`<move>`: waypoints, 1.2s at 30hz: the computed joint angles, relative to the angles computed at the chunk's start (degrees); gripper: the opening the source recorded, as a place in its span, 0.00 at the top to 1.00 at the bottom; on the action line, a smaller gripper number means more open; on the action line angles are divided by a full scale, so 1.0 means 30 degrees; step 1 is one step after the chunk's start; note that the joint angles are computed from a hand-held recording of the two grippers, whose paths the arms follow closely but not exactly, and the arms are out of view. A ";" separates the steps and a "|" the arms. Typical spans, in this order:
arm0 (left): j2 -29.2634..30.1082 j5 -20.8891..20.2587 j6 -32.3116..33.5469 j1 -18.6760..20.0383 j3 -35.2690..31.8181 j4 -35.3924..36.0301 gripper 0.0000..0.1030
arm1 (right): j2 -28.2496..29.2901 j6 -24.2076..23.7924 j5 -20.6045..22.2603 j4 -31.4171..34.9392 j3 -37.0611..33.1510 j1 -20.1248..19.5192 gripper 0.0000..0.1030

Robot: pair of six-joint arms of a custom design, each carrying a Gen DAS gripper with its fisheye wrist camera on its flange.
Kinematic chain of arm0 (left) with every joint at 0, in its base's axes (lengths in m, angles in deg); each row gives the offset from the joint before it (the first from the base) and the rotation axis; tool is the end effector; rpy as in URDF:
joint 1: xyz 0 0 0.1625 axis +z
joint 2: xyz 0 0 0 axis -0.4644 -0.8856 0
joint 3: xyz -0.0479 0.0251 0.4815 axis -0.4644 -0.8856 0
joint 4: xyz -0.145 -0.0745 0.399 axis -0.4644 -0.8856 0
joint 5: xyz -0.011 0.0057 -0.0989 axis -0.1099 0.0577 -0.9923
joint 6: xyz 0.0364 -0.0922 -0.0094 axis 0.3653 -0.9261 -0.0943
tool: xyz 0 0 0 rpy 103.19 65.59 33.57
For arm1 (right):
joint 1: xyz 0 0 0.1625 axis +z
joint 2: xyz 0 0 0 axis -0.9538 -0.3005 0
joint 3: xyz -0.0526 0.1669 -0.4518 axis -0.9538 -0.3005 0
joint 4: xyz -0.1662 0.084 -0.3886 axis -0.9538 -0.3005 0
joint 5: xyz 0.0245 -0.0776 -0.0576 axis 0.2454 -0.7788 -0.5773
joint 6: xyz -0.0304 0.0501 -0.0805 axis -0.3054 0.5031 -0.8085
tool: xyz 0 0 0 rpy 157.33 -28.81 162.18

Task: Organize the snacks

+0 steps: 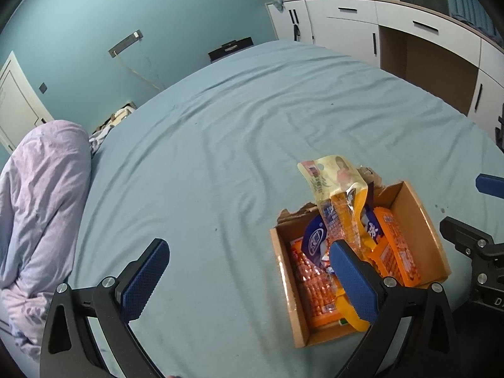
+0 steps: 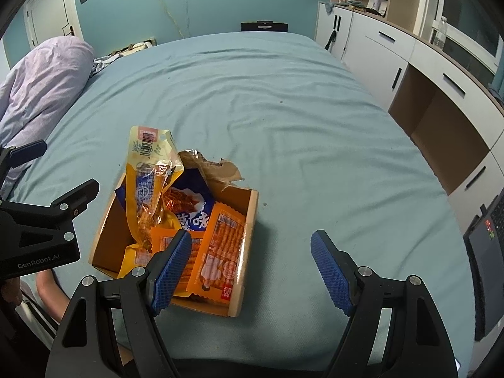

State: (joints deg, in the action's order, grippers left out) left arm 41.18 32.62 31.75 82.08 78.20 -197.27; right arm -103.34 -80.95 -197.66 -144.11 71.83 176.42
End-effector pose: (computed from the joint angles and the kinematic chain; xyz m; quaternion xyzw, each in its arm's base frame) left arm -0.2541 -0.7480 0.1745 0.0667 0.7997 -0.2923 0.5202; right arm 0.2905 -0.7984 0.1479 0.3518 -0.8734 0.2110 0.2624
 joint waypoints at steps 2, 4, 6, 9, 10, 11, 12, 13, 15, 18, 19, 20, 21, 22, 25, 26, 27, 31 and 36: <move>-0.0056 -0.0172 0.0047 0.0013 0.0033 -0.0123 0.00 | 0.0002 -0.0002 -0.0014 0.0031 -0.0015 -0.0003 0.25; -0.0079 -0.0368 0.0262 0.0024 0.0085 -0.0478 0.00 | 0.0017 -0.0034 -0.0058 0.0058 -0.0025 0.0007 0.25; -0.0133 -0.0464 0.0394 0.0032 0.0149 -0.0720 0.00 | 0.0043 -0.0085 -0.0130 0.0050 -0.0028 0.0027 0.25; -0.0161 -0.0538 0.0340 0.0058 0.0111 -0.0616 0.00 | 0.0060 -0.0132 -0.0169 0.0102 -0.0062 0.0030 0.25; -0.0146 -0.0515 0.0265 0.0056 0.0072 -0.0456 0.00 | 0.0057 -0.0111 -0.0164 0.0126 -0.0070 0.0028 0.25; -0.0125 -0.0427 0.0204 0.0048 0.0049 -0.0258 0.00 | 0.0048 -0.0083 -0.0143 0.0144 -0.0069 0.0022 0.25; -0.0106 -0.0360 0.0146 0.0038 -0.0006 -0.0063 0.00 | 0.0037 -0.0045 -0.0119 0.0175 -0.0072 0.0015 0.25; -0.0078 -0.0242 0.0054 0.0021 -0.0043 0.0196 0.00 | 0.0029 -0.0024 -0.0097 0.0216 -0.0093 0.0004 0.25; 0.0045 -0.0112 0.0061 -0.0027 -0.0141 0.0289 0.00 | 0.0020 0.0033 -0.0072 0.0311 -0.0124 -0.0009 0.25; 0.0116 0.0090 0.0379 -0.0111 -0.0061 -0.0155 0.00 | 0.0023 0.0052 -0.0078 0.0357 -0.0146 -0.0015 0.25; 0.0130 0.0176 0.0405 -0.0144 -0.0032 -0.0229 0.00 | 0.0021 0.0063 -0.0062 0.0377 -0.0153 -0.0020 0.25; 0.0140 0.0241 0.0539 -0.0168 0.0012 -0.0432 0.00 | 0.0020 0.0069 -0.0059 0.0402 -0.0164 -0.0022 0.25; 0.0117 0.0248 0.0608 -0.0177 0.0070 -0.0556 0.00 | 0.0026 0.0076 -0.0075 0.0425 -0.0171 -0.0022 0.25; 0.0097 0.0242 0.0622 -0.0187 0.0106 -0.0618 0.00 | 0.0035 0.0075 -0.0094 0.0432 -0.0178 -0.0018 0.25; 0.0064 0.0249 0.0411 -0.0189 0.0116 -0.0466 0.00 | 0.0048 0.0076 -0.0117 0.0417 -0.0170 -0.0008 0.25; 0.0047 0.0225 0.0363 -0.0185 0.0122 -0.0449 0.00 | 0.0052 0.0077 -0.0119 0.0418 -0.0170 -0.0007 0.25; 0.0055 0.0205 0.0340 -0.0187 0.0113 -0.0443 0.00 | 0.0055 0.0094 -0.0136 0.0423 -0.0174 -0.0002 0.25; 0.0077 0.0236 0.0598 -0.0198 0.0137 -0.0747 0.00 | 0.0075 0.0091 -0.0152 0.0505 -0.0221 -0.0005 0.25; 0.0099 0.0165 0.1190 -0.0212 0.0242 -0.1393 0.00 | 0.0092 0.0103 -0.0185 0.0598 -0.0259 -0.0006 0.25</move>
State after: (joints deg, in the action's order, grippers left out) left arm 41.48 33.12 35.32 81.44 78.93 -201.45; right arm -103.06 -80.64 -198.22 -142.31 71.06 176.41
